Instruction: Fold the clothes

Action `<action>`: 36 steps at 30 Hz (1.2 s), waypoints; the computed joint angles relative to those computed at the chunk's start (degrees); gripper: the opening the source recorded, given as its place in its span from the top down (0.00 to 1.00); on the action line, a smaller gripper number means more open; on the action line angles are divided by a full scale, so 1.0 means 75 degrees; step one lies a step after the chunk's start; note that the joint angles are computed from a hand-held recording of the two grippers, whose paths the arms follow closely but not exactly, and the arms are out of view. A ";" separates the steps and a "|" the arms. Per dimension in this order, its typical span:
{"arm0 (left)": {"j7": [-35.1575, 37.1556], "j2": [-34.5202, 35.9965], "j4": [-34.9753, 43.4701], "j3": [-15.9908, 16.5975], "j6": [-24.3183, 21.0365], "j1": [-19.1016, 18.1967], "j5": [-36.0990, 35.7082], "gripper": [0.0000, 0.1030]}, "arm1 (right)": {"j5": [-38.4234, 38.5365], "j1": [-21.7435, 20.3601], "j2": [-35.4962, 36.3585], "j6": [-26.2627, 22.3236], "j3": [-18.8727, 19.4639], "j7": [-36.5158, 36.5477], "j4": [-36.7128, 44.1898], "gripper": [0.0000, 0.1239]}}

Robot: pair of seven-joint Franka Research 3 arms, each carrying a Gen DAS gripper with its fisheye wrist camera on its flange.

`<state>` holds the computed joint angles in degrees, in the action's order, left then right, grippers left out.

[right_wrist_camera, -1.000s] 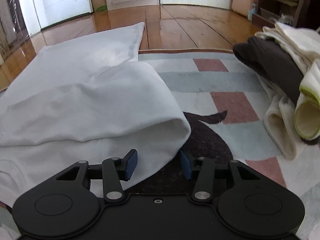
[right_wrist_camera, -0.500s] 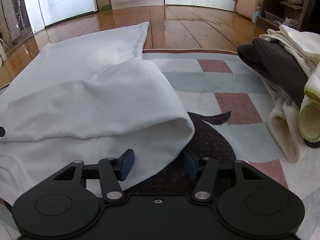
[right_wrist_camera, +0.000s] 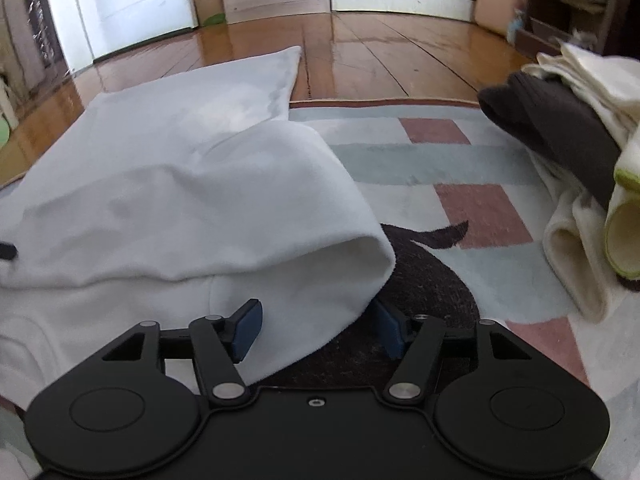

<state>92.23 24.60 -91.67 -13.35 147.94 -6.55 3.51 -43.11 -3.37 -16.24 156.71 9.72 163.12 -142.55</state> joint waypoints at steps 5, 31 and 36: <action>0.0996 0.0558 0.0831 -0.0811 -0.1331 0.0852 -0.2107 0.42 | 0.0322 0.0015 -0.0063 0.0198 -0.0126 -0.0085 -0.0088 0.47; 0.1562 -0.0191 0.0064 -0.0279 -0.0099 0.1005 -0.2337 0.95 | -0.1458 -0.0484 -0.0110 -0.0579 0.0589 -0.0118 0.0150 0.80; 0.1215 0.0048 0.0519 0.0000 -0.1363 0.0630 -0.1404 0.94 | -0.1080 0.0205 -0.0251 -0.1202 0.0123 -0.0928 0.0152 0.89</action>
<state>101.34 24.96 -87.78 -13.35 137.72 -1.83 -7.02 -51.20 -1.83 -18.12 147.69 10.64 156.16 -141.41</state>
